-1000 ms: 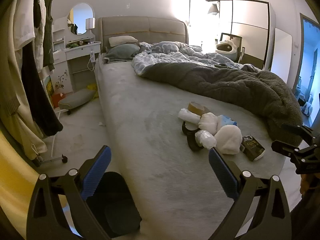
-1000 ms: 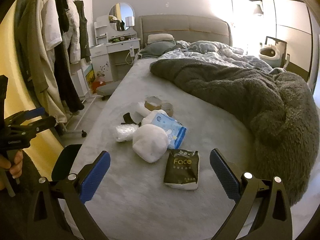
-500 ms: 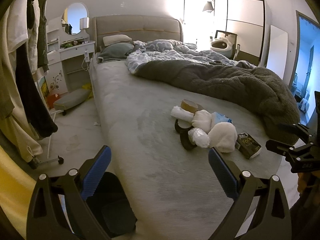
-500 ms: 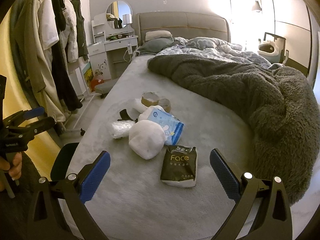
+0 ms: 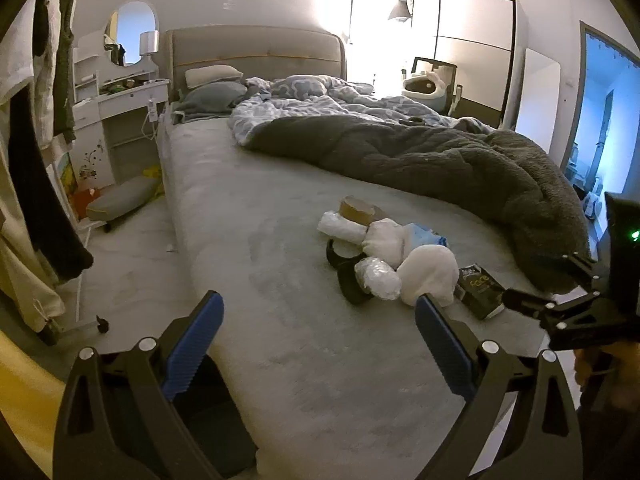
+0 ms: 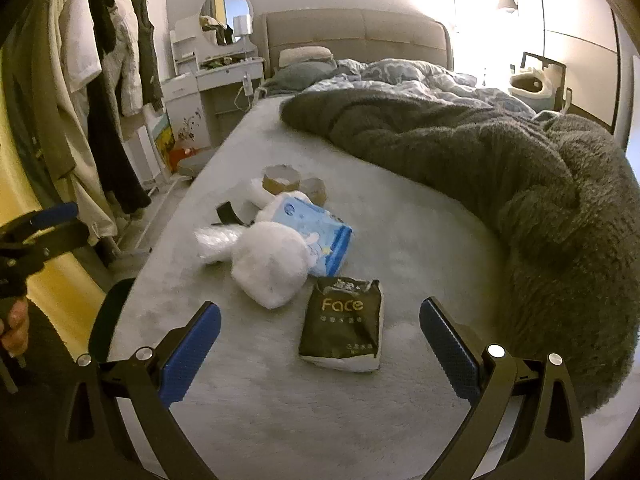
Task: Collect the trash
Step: 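Grasp the black Face tissue pack with the right tool while the left tool grasps the clear bubble wrap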
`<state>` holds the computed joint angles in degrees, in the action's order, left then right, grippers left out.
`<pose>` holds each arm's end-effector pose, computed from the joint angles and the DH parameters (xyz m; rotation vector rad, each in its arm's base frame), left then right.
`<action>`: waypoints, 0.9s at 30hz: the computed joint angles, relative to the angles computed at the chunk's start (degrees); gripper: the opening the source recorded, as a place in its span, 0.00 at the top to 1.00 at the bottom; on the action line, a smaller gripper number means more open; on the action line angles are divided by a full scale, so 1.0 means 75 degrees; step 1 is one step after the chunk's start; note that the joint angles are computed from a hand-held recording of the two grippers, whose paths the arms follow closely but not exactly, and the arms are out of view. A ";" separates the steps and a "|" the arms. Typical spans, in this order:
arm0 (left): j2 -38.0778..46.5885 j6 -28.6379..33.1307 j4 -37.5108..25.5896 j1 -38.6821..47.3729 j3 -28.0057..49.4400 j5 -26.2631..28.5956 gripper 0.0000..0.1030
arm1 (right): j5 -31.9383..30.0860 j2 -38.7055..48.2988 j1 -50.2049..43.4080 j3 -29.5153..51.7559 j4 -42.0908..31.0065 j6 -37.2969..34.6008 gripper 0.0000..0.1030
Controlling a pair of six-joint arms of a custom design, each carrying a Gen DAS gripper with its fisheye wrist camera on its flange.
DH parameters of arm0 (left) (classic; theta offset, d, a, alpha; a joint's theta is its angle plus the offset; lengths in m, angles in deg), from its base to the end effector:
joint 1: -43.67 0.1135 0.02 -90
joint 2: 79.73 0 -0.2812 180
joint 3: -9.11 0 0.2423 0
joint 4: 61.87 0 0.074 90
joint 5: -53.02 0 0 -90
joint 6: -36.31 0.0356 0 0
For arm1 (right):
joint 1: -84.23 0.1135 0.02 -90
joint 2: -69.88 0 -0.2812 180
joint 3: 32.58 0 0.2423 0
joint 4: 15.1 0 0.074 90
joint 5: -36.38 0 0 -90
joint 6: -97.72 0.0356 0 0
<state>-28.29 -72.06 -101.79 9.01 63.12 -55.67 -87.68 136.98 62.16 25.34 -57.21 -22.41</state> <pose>0.1483 -0.0887 0.2789 0.1332 2.1835 -0.1605 0.2063 -0.0621 0.2531 -0.4042 2.2528 0.2743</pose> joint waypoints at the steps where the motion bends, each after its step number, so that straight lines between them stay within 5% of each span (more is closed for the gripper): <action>1: 0.0071 0.0044 0.0094 0.0051 -0.0008 0.0101 0.07 | 0.0068 0.0083 0.0016 -0.0022 0.0067 -0.0008 0.03; 27: 0.2664 0.0702 0.1720 -0.0050 0.0392 0.0862 0.23 | 0.0323 0.1318 -0.0052 -0.0017 0.0655 0.0194 0.08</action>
